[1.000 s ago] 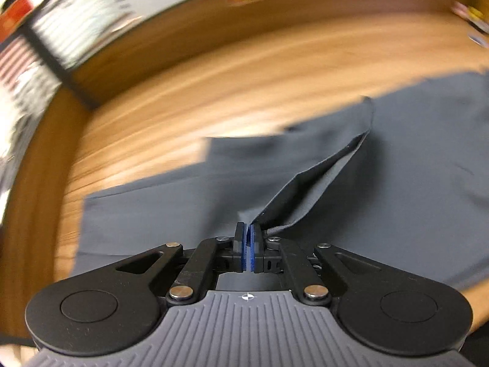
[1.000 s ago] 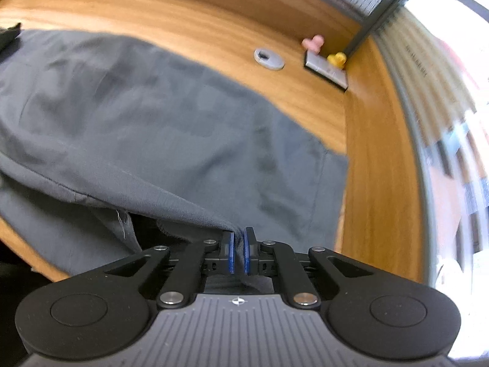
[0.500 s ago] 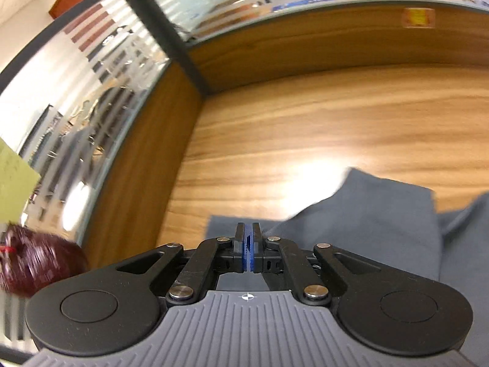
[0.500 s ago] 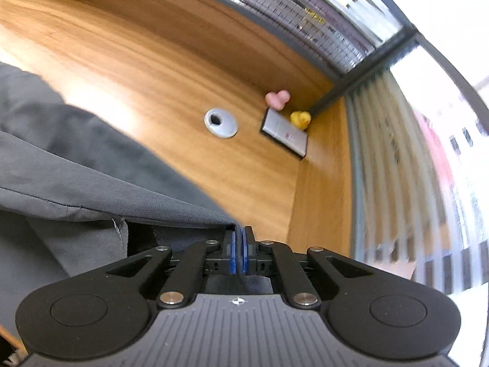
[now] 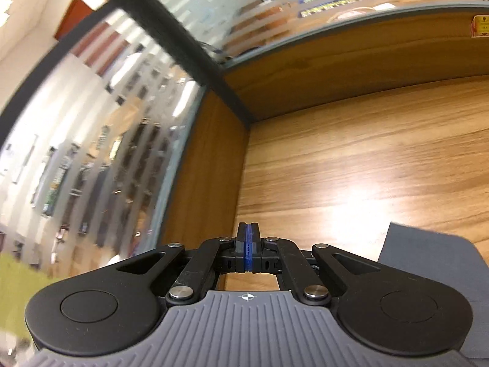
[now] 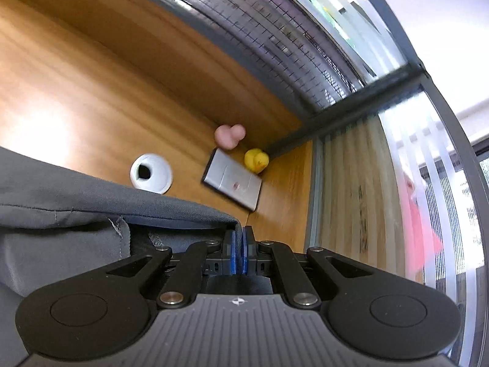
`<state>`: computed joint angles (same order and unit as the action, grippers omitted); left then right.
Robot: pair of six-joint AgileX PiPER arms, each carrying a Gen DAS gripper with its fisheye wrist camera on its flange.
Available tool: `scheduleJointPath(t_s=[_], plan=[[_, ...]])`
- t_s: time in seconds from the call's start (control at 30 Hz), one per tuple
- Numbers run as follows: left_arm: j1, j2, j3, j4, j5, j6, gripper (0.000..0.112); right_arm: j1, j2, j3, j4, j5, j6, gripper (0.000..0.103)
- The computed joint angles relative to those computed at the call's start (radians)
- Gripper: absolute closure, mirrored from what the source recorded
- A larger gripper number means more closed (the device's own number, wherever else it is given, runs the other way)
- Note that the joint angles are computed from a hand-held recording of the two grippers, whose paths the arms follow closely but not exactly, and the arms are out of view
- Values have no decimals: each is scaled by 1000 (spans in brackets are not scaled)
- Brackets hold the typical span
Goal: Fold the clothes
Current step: 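Lift the trouser edge with the right tool while the left tool regrasps the fabric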
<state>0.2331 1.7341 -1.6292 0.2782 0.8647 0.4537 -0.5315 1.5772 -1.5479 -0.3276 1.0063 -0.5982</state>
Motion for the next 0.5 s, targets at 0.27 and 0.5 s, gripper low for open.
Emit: scheduleJointPath(t_s=[0.27,0.5], plan=[[-55,34,-24,-168,127,186,111,54,201,-161,-61,65,5,99],[-71,-32,57,-380,235,579,91,67,262,-195,-68,90,-3,98]])
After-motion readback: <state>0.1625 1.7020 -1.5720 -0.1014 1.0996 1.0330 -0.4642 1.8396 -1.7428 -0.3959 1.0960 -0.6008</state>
